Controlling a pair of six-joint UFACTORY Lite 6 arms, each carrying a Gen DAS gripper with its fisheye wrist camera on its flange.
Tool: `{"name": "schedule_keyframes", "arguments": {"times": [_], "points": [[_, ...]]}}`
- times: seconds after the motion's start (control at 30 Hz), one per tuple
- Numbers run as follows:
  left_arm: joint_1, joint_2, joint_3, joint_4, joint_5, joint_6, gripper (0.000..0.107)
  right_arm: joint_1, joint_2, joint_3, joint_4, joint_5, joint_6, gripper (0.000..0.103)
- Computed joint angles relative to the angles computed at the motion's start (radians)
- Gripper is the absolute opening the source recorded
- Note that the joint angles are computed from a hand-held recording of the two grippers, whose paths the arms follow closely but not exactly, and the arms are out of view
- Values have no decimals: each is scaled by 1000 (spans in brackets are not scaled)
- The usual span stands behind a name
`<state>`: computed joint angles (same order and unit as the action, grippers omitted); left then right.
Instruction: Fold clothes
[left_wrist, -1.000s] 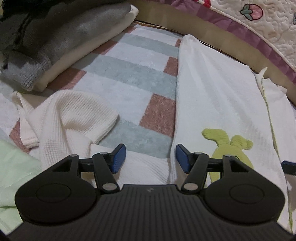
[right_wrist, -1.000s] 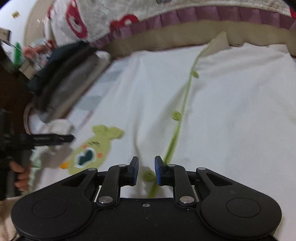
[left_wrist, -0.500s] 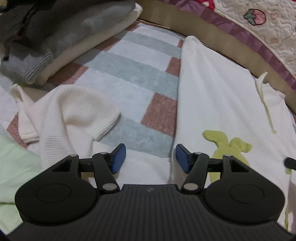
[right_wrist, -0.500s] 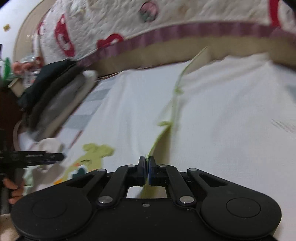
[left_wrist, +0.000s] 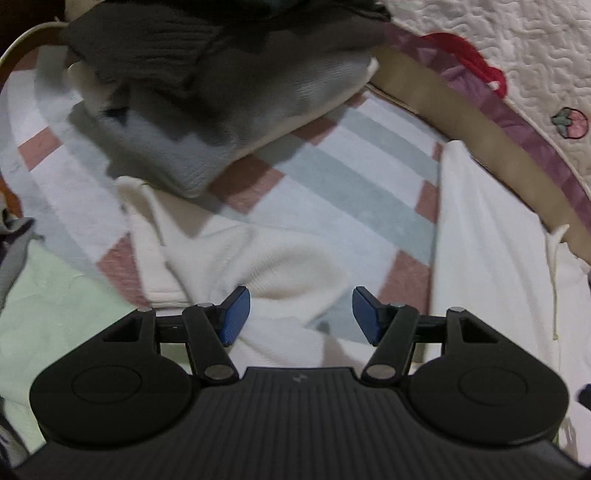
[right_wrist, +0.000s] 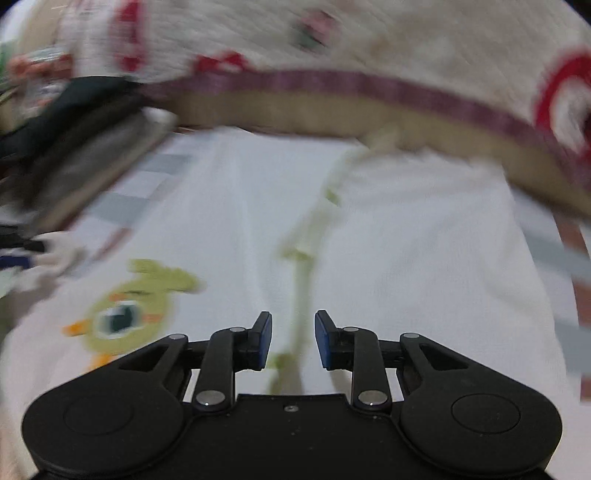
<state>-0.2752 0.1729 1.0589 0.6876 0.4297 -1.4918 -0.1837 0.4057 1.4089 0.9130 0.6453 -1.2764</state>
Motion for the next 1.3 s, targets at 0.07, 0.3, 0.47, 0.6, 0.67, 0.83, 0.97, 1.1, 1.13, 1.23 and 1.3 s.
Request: {"name": "schedule_keyframes", "arguments": {"times": [0.07,0.3,0.47,0.6,0.67,0.83,0.97,1.1,1.13,1.23,1.3], "points": [[-1,21,11,-47,8,59,61,11,-78,-47,29,96,-65,31],[-23,12,-2,84,48,-84,61,101,-245,-292,-20,355,-260,31],[45,-15,-75,-39,-74,-59,61,200,-347,-431,-64,320,-369,46],[19,9,-67,68,-51,-165,50,254,-390,-490,-60,288,-436,53],[5,46,-36,101,-20,-185,39,299,-404,-531,-18,207,-483,53],[2,73,-15,148,-20,-201,25,388,-310,-489,5,139,-459,16],[9,29,-53,179,-56,-221,19,332,-244,-387,52,244,-438,0],[34,5,-77,181,-105,-252,18,223,-219,-312,98,267,-357,0],[37,7,-76,174,-115,-253,18,212,-237,-318,100,249,-357,0],[44,20,-71,132,-152,-232,19,249,-289,-384,103,226,-379,10],[59,8,-97,103,-235,-229,15,289,-301,-423,96,232,-416,10]]}}
